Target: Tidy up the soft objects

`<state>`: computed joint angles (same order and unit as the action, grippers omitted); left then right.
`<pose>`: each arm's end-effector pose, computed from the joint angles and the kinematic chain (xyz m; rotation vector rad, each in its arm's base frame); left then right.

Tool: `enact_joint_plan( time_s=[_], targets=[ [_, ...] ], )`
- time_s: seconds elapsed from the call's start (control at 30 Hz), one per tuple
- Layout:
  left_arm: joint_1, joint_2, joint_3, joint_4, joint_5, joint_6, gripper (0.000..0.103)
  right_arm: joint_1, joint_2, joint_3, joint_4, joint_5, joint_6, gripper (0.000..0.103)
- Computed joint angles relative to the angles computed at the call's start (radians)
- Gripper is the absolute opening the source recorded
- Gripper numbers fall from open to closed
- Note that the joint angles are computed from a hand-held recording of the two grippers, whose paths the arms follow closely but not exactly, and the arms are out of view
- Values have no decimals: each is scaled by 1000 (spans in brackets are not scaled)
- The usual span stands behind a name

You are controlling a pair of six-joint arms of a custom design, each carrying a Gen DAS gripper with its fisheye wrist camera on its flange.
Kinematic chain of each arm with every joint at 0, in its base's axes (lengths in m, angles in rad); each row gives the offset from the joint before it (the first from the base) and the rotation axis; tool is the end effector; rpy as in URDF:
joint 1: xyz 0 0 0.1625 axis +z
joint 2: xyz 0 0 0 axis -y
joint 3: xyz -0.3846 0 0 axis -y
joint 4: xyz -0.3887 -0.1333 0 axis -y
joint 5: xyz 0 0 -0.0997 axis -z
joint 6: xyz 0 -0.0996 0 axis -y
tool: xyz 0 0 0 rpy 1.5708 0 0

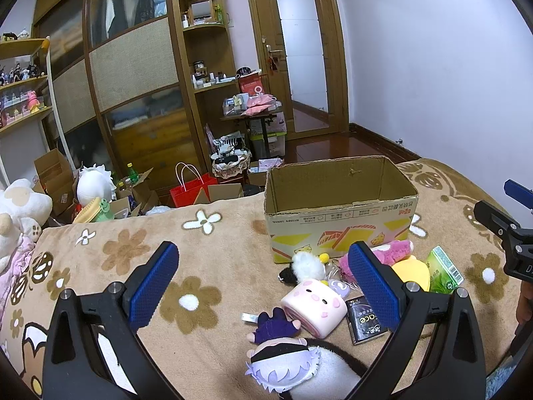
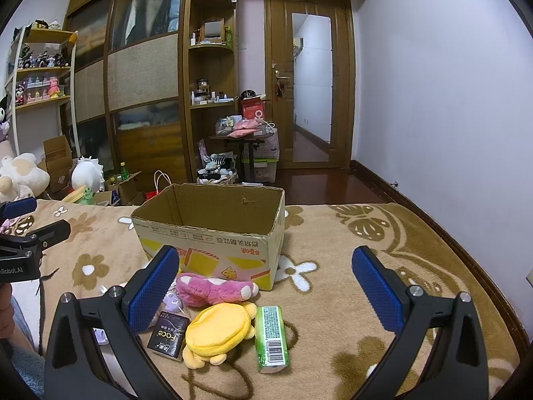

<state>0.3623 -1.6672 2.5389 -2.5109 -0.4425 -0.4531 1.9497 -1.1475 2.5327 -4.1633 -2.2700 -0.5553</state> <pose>-0.2159 -0.3206 0.2121 0.7668 2.0618 -1.0784 0.1887 -0.2869 0.1972 0.4574 -2.0374 1.3259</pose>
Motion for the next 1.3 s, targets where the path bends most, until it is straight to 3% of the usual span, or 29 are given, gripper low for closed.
enact_joint_plan(
  time_s=[0.3, 0.6, 1.3],
  targets=[
    [0, 1, 0, 1, -1, 1, 101, -8, -10, 3, 5, 9, -4, 103],
    [5, -5, -1, -2, -1, 12, 101, 9, 55, -16, -35, -12, 3, 103],
    [7, -6, 0, -5, -2, 18, 101, 8, 50, -17, -27, -12, 5, 103]
  ],
)
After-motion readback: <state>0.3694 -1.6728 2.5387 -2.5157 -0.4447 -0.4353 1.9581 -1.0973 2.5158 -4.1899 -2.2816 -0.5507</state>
